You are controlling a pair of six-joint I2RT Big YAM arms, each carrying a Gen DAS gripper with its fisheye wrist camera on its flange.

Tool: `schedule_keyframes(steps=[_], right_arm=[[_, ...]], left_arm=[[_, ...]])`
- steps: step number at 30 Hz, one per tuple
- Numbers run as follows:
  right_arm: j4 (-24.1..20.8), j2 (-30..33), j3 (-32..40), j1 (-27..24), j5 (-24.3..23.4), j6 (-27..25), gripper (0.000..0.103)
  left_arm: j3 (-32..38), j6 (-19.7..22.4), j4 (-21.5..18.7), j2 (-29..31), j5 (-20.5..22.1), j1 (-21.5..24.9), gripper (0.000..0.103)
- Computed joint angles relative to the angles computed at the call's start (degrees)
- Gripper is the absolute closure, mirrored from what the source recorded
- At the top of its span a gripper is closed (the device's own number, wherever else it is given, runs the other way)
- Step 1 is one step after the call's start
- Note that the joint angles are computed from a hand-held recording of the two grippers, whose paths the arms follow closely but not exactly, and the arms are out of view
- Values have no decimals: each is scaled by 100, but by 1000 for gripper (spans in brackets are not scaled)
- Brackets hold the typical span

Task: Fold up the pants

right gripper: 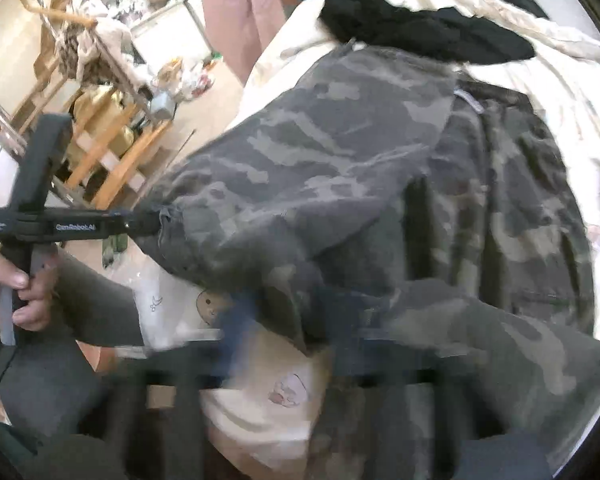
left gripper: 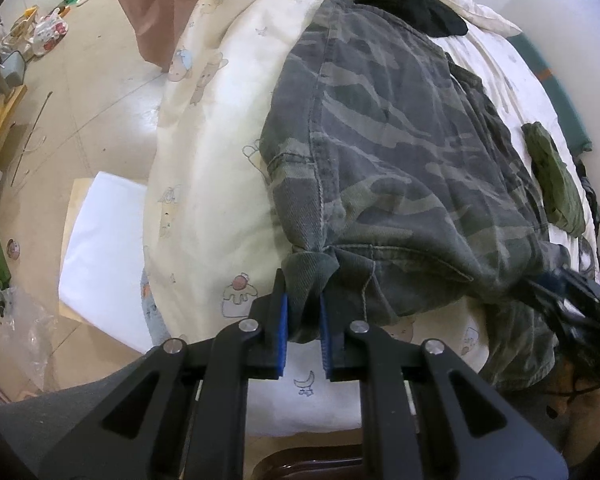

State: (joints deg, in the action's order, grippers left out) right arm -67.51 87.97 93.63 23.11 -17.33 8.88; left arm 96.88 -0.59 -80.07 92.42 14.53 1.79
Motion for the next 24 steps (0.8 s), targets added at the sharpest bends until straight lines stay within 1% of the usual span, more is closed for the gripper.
schedule_keyframes(steps=[1, 2, 4, 5, 6, 8, 9, 10, 11, 13, 14, 15, 16, 17, 18, 19, 20, 21, 22, 24], right_arm=[[49, 4, 3, -8, -101, 85, 99], [126, -48, -6, -54, -257, 241, 99], [425, -244, -173, -197, -752, 645, 100], [635, -348, -289, -316, -1014, 937, 101], [768, -444, -422, -417, -1172, 1227, 102], [907, -540, -725, -561, -1531, 1756, 102], [866, -562, -856, -575, -1526, 1791, 102], [718, -564, -950, -534, -1333, 1689, 102], [624, -575, -1098, -489, -1160, 1701, 102], [539, -570, -1302, -491, -1163, 1902, 102], [471, -568, -1340, -488, -1056, 1971, 103], [322, -553, -1297, -472, -818, 1939, 103], [189, -540, -1243, -471, -617, 1864, 103], [7, -520, -1173, -497, -526, 1801, 103], [-69, -543, -1145, -558, -687, 1756, 102], [-143, -573, -1093, -597, -852, 1629, 102], [-225, -622, -1040, -617, -834, 1484, 102], [-265, -667, -973, -608, -756, 1340, 102], [-274, -698, -876, -576, -664, 1199, 102], [-102, -756, -682, -488, -351, 1168, 102]], left_arm=[[24, -22, -10, 6, 41, 35, 92], [37, -61, -7, 2, 77, 69, 92], [86, -67, 7, -26, 131, 129, 93], [103, -46, 3, -47, 175, 153, 93], [127, 3, -19, -67, 233, 177, 92], [149, 123, -68, -74, 176, 156, 93], [159, 185, -117, -59, 133, 138, 93], [169, 253, -195, -28, 139, 120, 93], [156, 267, -237, -21, 138, 105, 93], [117, 436, -347, -14, 79, 44, 92], [85, 482, -352, -33, -22, 15, 92], [41, 499, -310, -70, -214, -10, 89], [40, 494, -327, -75, -275, 11, 86], [60, 457, -389, -59, -272, 40, 83], [113, 405, -513, -26, -300, 59, 73], [147, 381, -623, -18, -322, 77, 55], [155, 382, -673, -50, -301, 100, 49], [132, 294, -615, -163, -212, 152, 43], [152, 261, -583, -212, -183, 188, 40], [227, 88, -449, -317, -89, 210, 40]])
